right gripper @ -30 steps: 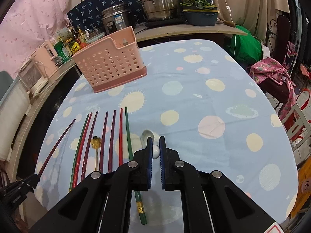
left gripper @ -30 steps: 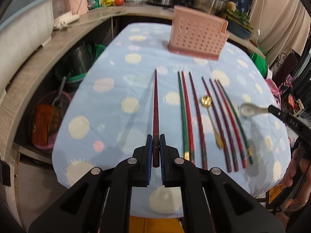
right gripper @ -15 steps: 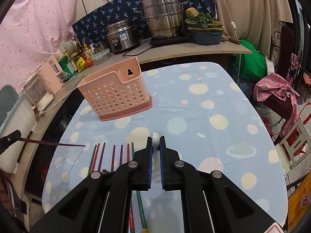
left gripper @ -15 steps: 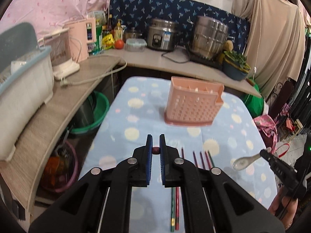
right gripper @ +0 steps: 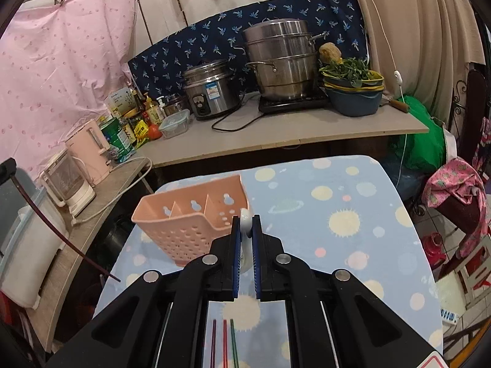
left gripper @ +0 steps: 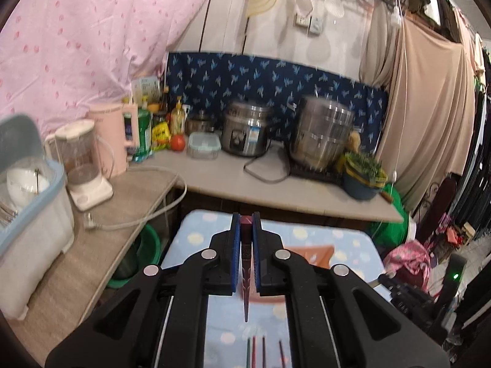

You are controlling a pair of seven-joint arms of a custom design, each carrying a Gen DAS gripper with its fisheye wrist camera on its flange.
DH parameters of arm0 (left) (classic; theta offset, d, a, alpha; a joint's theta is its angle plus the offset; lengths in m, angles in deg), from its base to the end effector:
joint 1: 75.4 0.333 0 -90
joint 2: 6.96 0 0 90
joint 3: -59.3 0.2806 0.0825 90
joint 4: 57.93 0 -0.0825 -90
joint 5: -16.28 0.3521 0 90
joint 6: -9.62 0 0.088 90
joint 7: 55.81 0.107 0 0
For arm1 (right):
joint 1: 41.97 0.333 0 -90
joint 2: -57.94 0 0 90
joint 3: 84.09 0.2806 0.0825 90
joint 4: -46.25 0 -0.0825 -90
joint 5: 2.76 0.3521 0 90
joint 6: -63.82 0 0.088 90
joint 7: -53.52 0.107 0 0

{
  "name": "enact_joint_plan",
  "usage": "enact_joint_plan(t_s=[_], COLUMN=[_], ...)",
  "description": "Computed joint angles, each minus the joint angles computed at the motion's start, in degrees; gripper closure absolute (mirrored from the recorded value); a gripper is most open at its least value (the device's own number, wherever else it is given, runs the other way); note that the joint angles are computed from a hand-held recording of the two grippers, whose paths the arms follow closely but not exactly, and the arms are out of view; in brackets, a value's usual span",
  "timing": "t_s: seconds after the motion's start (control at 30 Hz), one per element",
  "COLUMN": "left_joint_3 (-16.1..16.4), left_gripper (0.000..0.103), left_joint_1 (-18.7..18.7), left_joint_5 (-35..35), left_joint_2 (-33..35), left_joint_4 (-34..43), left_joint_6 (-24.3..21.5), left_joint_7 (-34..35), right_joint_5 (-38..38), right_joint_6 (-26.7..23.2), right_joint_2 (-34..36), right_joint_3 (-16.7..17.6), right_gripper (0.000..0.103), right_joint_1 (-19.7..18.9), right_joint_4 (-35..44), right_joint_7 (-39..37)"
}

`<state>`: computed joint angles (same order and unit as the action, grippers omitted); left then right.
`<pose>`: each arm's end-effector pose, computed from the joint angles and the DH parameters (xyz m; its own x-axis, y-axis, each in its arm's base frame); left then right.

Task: Organize utensils
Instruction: 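Lift and carry the chopstick and spoon into the pink basket with both grippers, then open both grippers to release chopstick and spoon into the basket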

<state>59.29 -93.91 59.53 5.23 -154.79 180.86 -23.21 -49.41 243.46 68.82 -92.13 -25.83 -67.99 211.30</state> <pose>0.5811 -0.2457 0.5627 -0.1174 -0.9762 0.1825 -0.4513 -0.1112 -0.8854 0.5761 0.1506 0.4444 -0.0746 -0.9608 -0.2672 -0.5804 0.2597 -0.7718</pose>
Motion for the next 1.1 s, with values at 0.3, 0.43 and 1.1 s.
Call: enact_joint_plan(t_s=[0.3, 0.43, 1.1], left_joint_3=[2.24, 2.26, 9.29], left_gripper=[0.096, 0.096, 0.064], left_joint_1=[-2.56, -3.68, -7.7], left_joint_5=[-7.84, -13.47, -19.76], left_joint_2=[15.59, 23.3, 28.41], left_joint_4=[23.09, 33.1, 33.46], left_joint_6=[-2.74, -7.36, -9.35], left_joint_7=[6.23, 12.45, 14.03], right_joint_5=[19.94, 24.28, 31.78], right_joint_6=[-2.84, -5.73, -5.97], right_joint_2=[12.41, 16.63, 20.25], right_joint_3=[8.31, 9.22, 5.36], right_gripper=[0.096, 0.096, 0.091], right_joint_1=[-6.52, -6.55, -2.07], right_joint_4=[15.78, 20.82, 22.47], right_joint_7=[-18.84, -24.14, -30.5])
